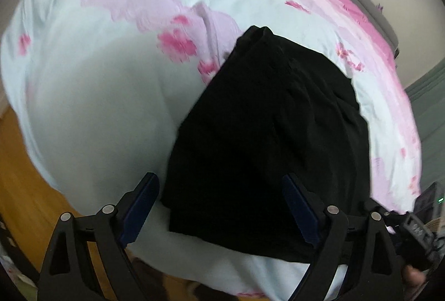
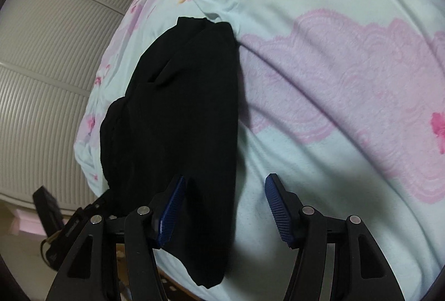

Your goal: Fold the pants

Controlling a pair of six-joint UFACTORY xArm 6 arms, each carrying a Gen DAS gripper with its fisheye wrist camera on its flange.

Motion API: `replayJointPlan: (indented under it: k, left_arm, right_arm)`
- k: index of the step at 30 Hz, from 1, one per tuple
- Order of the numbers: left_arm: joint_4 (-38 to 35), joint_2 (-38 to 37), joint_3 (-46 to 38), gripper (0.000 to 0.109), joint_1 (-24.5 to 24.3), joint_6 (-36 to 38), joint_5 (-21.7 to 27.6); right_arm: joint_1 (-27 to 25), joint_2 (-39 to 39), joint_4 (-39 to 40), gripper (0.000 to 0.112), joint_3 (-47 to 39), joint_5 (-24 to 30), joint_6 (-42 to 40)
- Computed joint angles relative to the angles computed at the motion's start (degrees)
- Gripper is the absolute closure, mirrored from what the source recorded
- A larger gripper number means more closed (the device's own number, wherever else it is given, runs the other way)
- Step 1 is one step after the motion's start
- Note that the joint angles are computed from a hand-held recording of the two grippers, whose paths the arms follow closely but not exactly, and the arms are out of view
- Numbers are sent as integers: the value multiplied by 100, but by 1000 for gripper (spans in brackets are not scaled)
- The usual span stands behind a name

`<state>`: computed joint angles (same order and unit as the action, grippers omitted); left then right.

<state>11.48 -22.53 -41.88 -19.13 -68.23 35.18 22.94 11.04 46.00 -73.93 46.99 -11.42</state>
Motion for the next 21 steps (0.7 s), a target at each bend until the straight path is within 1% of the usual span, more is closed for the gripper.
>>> replayJointPlan:
  k: [1,2,8,10,12,15,16,17,18,20,21]
  left_arm:
    - [-257,7,103,15,35,109,-259]
    - [-426,40,160,14,49,172,-419]
    - [-646,282,218,8,153,191,-834]
    - [-719,340,175,8,185,142,-904]
    - [-619,351,142,9,189,-25,-1002]
    - [-506,320,77,15,115,-133,-936]
    - [-498,300,74,22,90,-129,-905]
    - [-565,282,75,36,53,-77,-862]
    - [-653,283,73,45,31,-33,-822]
    - [-908,282,155,57,-5,70,-965]
    - [-979,303,175,60,-13,125,-1037]
  right_arm:
    - [-6,19,45,51,-16,21,-24]
    - [-6,53,59,51,-61,60,-47]
    - [69,249,166,51,-319,348,-318]
    - [105,291,152,51,-361,376,-346]
    - [115,320,248,51,-364,376,-385]
    - [86,339,607,51,-355,430,-529]
    - [82,343,673,51,-364,462,-554]
    - [77,339,748,51,-360,487,-611]
    - [69,352,806,51,-375,538,-648]
    - [45,393,927,51,-408,635,-676]
    - [26,422,1019,51,-431,686,-691]
